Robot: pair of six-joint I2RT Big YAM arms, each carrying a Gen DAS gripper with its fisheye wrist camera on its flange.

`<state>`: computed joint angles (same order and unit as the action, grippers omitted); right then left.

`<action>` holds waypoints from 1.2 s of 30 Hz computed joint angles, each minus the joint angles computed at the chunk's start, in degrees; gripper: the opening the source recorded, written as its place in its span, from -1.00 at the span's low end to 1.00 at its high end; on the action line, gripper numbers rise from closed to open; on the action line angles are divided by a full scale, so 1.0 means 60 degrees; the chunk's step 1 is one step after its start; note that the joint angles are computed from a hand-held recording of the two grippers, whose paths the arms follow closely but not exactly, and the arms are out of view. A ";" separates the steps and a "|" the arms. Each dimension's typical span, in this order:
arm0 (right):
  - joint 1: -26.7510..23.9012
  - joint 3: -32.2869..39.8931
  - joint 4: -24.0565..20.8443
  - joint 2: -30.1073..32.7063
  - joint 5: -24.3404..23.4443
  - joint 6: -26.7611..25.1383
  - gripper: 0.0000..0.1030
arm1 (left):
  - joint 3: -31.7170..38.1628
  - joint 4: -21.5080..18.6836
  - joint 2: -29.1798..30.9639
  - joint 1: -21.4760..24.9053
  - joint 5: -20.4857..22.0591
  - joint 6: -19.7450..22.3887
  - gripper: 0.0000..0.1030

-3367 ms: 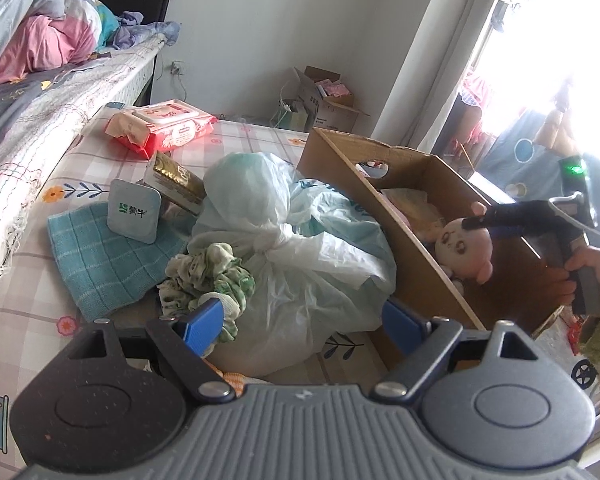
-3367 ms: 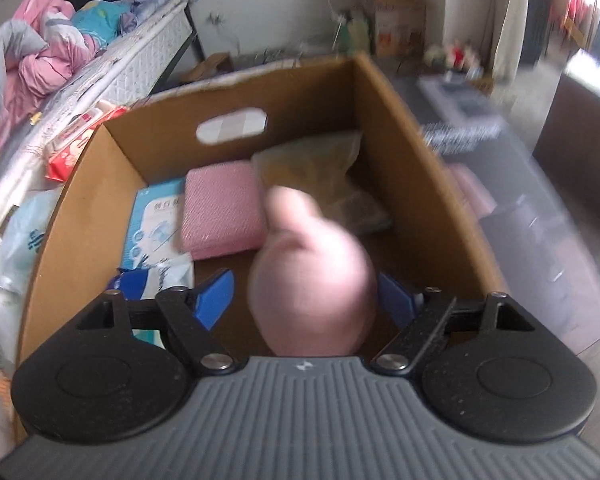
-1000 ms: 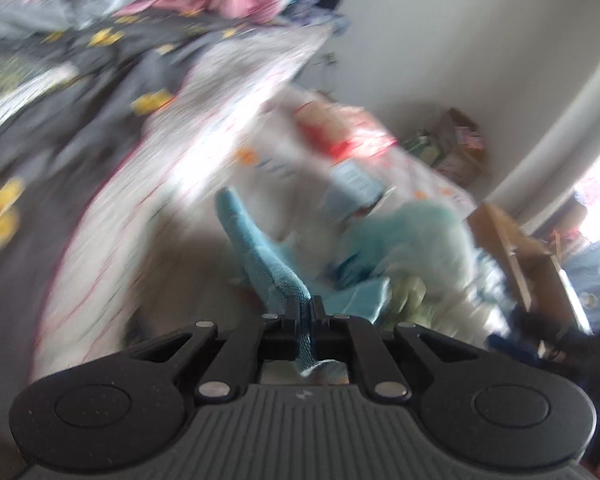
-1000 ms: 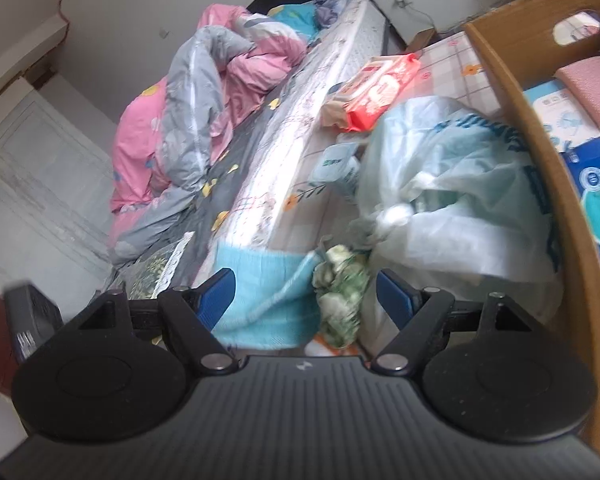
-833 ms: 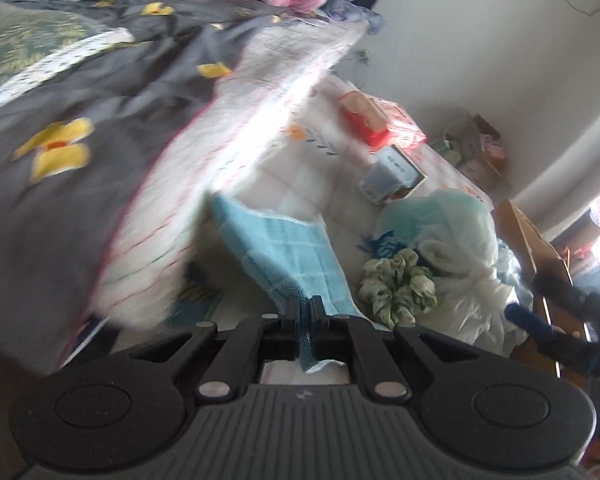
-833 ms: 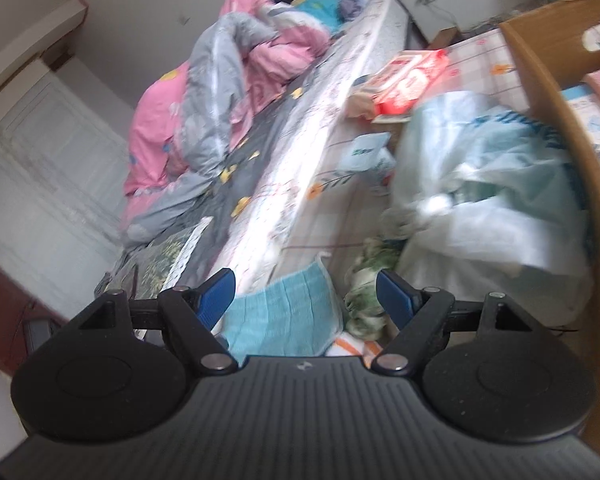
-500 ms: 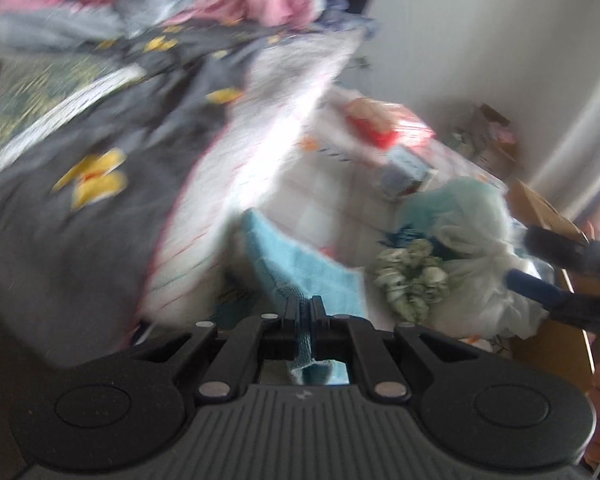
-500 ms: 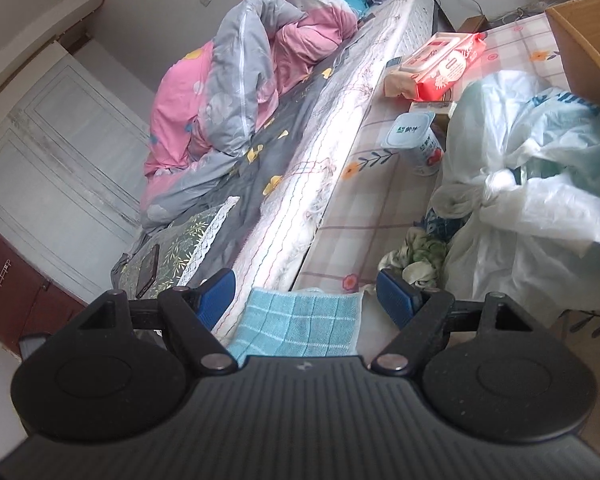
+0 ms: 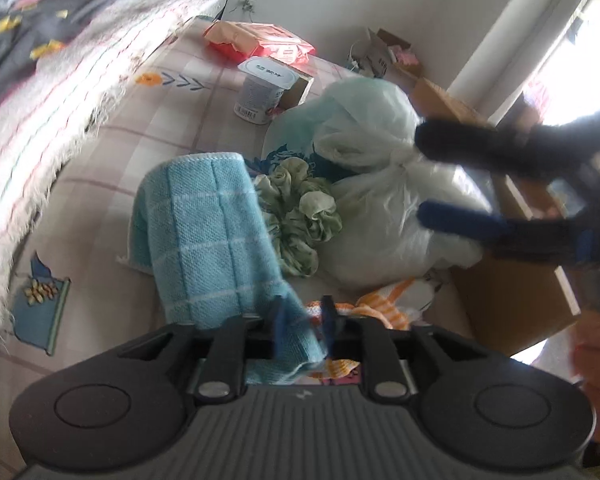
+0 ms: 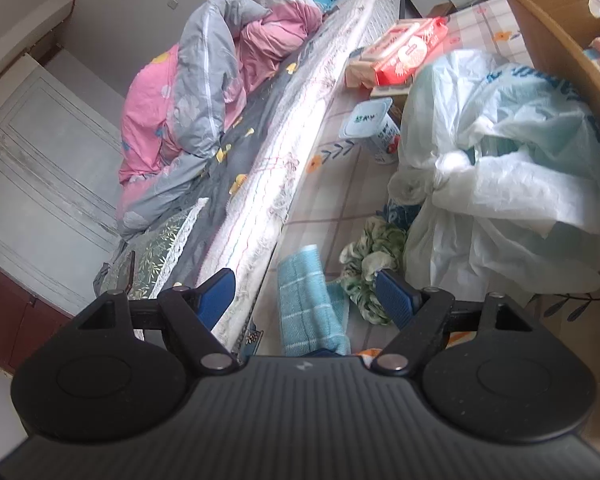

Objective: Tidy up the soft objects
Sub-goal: 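Lift the teal towel with the left gripper while the right gripper grasps it, then carry the teal towel into the box with the right gripper and release it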

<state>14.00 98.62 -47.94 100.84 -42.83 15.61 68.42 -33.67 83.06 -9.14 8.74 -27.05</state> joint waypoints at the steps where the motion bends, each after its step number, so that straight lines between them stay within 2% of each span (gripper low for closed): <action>1: 0.0037 0.0066 -0.0079 0.0065 -0.0012 -0.0033 0.51 | -0.0137 0.0165 -0.0144 0.0105 0.0279 -0.0185 -0.14; 2: 0.0072 0.0161 -0.0172 0.0144 -0.0030 -0.0076 0.51 | -0.0339 0.0392 -0.0350 0.0199 0.0437 -0.0308 0.00; 6: 0.0214 0.0464 -0.0531 0.0423 -0.0094 -0.0275 0.51 | -0.0936 0.0764 -0.1154 0.0351 0.0010 -0.0090 0.03; 9: 0.0320 0.0699 -0.0762 0.0624 -0.0275 -0.0328 0.51 | -0.1020 0.0469 -0.1301 0.0504 -0.0352 -0.0321 0.01; 11: 0.0401 0.0927 -0.1001 0.0801 -0.0489 -0.0345 0.51 | -0.0772 0.0017 -0.1003 0.0616 -0.0354 -0.0482 -0.02; 13: 0.0496 0.1295 -0.1399 0.1089 -0.0594 -0.0483 0.51 | -0.0634 -0.0132 -0.0717 0.0722 -0.0137 -0.0604 -0.05; 15: 0.0631 0.1755 -0.2034 0.1434 -0.0329 -0.0729 0.51 | -0.0459 -0.0263 -0.0437 0.0772 -0.0001 -0.0738 -0.06; 19: 0.0836 0.2658 -0.3347 0.2195 0.0208 -0.1113 0.50 | -0.0191 -0.0386 -0.0029 0.0720 -0.0166 -0.0697 -0.06; 22: 0.0940 0.3099 -0.4052 0.2664 0.0345 -0.1218 0.48 | -0.0137 -0.0319 0.0114 0.0707 -0.0153 -0.0645 -0.07; 23: 0.0969 0.3192 -0.4217 0.2781 0.0370 -0.1230 0.46 | -0.0131 -0.0309 0.0138 0.0715 -0.0128 -0.0588 -0.13; 28: 0.0984 0.3226 -0.4237 0.2990 -0.0192 -0.0886 0.45 | -0.0355 0.0275 0.0184 0.1026 0.0879 -0.0992 -0.51; 30: 0.0971 0.3215 -0.4175 0.3043 -0.0440 -0.0672 0.43 | -0.0514 0.0533 0.0016 0.1053 0.0933 -0.0995 -0.59; 32: 0.0906 0.3191 -0.4074 0.3091 -0.0812 -0.0328 0.32 | -0.0612 0.0690 -0.0191 0.1057 0.0911 -0.0943 -0.63; 36: 0.0707 0.3010 -0.3707 0.3110 -0.2171 0.0392 0.06 | -0.0657 0.0764 -0.0635 0.0989 0.0623 -0.0673 -0.63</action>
